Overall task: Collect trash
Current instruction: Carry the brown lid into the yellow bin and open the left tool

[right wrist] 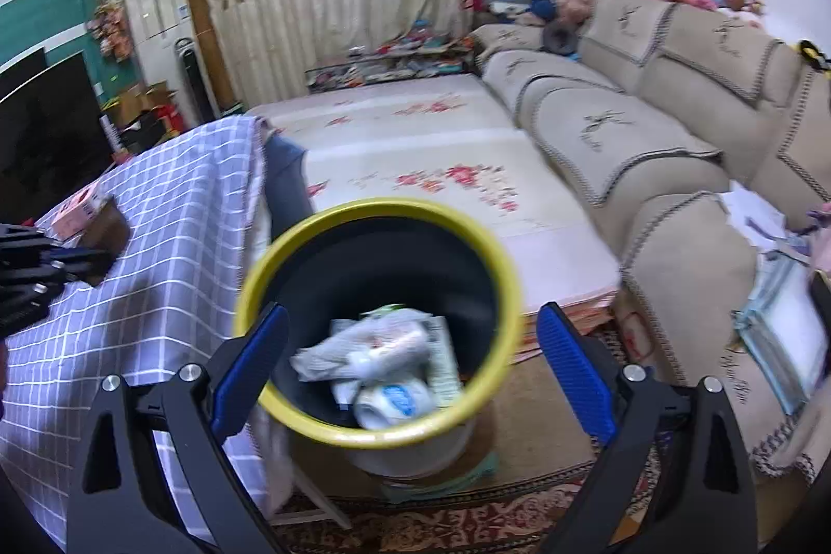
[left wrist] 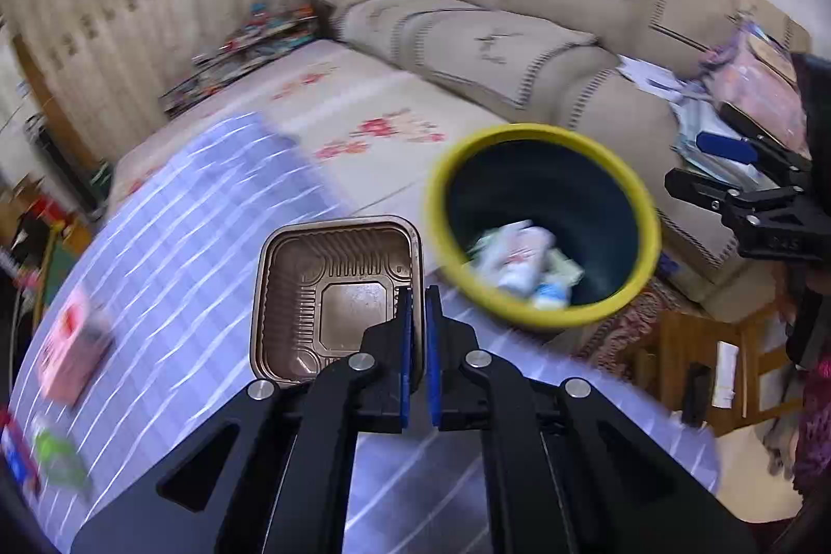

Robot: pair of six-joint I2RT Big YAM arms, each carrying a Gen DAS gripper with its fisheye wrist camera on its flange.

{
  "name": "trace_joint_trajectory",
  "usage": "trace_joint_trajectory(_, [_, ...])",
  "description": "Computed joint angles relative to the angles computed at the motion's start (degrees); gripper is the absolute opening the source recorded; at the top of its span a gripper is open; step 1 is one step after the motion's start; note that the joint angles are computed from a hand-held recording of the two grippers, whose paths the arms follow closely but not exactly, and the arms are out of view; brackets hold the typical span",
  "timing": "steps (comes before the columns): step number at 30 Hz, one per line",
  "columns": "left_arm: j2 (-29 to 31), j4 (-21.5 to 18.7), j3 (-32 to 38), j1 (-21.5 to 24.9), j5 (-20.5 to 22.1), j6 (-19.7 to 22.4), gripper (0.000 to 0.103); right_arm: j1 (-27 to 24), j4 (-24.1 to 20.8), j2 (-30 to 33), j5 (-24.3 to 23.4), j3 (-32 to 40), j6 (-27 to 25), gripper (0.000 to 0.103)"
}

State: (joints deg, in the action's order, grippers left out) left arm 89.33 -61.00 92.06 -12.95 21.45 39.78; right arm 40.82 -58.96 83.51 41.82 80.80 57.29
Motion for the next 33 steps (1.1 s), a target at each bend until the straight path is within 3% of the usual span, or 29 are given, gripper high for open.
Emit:
trace_joint_trajectory(7, [5.5,-2.8,4.0,-9.0,-1.5,-3.4,0.006,2.1,-7.3,-6.3,5.0,-4.6,9.2,0.092])
trace_joint_trajectory(14, [12.2,-4.6,9.0,-12.8,-4.0,-6.0,0.009,2.4,-9.3,-8.2,4.1,-7.2,13.0,0.093])
trace_joint_trajectory(15, [13.0,-4.5,9.5,-12.8,-4.1,-6.7,0.025,2.2,-8.8,-8.2,3.6,-7.4,12.8,0.093])
trace_joint_trajectory(16, [13.6,-4.4,9.9,-12.8,-4.1,-7.6,0.052,1.9,-8.3,-7.9,3.2,-7.4,12.4,0.093])
trace_joint_trajectory(17, [13.9,-3.3,9.7,-12.8,-4.0,-8.1,0.063,1.7,-7.8,-7.7,2.7,-7.5,12.0,0.093])
trace_joint_trajectory(18, [13.1,-1.5,8.6,-12.5,-3.9,-8.7,0.068,1.6,-7.2,-7.6,2.4,-7.6,11.6,0.093])
trace_joint_trajectory(26, [5.6,0.4,2.6,-5.6,1.4,-8.7,0.069,0.6,-2.2,-5.3,-0.3,-6.5,6.4,0.093])
trace_joint_trajectory(33, [-2.6,1.0,-4.0,8.4,8.1,-11.2,0.075,-0.4,3.3,-0.2,-3.9,-1.2,-1.7,0.093])
